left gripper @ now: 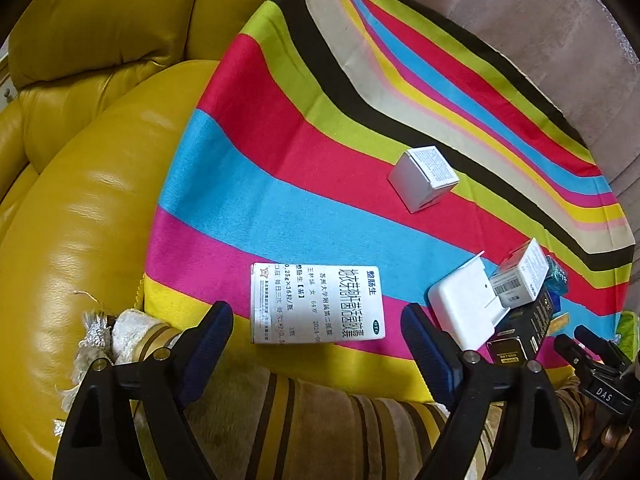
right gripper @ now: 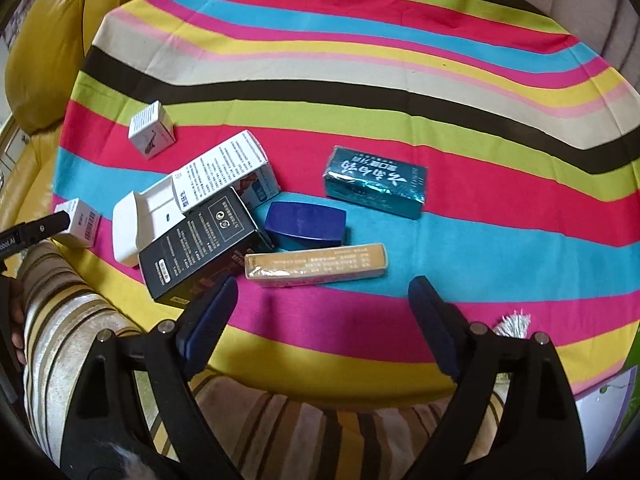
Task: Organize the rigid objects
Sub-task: 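Grasp the long beige box with right while left grasps a text-printed white box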
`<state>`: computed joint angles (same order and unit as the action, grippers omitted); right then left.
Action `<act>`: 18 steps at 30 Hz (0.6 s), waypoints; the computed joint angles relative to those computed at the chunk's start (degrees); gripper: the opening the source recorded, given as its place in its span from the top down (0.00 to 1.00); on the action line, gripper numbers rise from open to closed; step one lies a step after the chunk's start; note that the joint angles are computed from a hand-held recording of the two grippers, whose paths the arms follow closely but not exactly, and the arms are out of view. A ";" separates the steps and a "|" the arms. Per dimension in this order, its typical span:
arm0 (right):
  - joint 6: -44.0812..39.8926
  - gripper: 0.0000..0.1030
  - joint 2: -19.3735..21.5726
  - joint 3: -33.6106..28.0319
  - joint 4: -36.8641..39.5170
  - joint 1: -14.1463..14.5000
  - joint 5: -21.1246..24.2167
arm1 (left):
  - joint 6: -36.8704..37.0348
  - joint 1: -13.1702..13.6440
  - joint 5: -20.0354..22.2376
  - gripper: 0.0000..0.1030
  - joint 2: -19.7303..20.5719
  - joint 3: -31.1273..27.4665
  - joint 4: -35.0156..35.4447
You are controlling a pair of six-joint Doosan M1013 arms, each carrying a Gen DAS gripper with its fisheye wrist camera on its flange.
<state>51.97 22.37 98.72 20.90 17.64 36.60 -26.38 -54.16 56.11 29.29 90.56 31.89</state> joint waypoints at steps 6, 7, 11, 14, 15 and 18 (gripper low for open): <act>1.48 0.14 0.89 -0.66 -2.73 0.89 -0.16 | 0.77 0.49 -1.34 0.16 0.28 0.29 -1.49; 1.96 0.14 1.12 -0.80 -3.29 1.03 -0.07 | 0.82 0.52 -1.31 0.16 0.36 0.28 -1.57; 4.61 0.14 2.20 -1.76 -5.29 1.23 1.21 | 0.89 0.56 -0.75 0.16 0.77 0.08 -1.90; 6.04 0.14 2.76 -2.27 -5.74 1.21 1.69 | 0.99 0.38 -0.38 0.17 0.88 -0.10 -1.76; 6.43 0.14 2.80 -2.29 -6.00 1.24 1.53 | 1.13 0.54 -0.60 0.19 0.83 0.08 -1.69; 7.04 0.19 2.85 -2.21 -6.67 1.43 1.06 | 1.20 0.51 -0.48 0.24 0.80 0.20 -1.76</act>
<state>59.01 25.22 96.51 14.23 19.07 37.66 -25.18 -53.65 55.62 30.08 90.76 30.13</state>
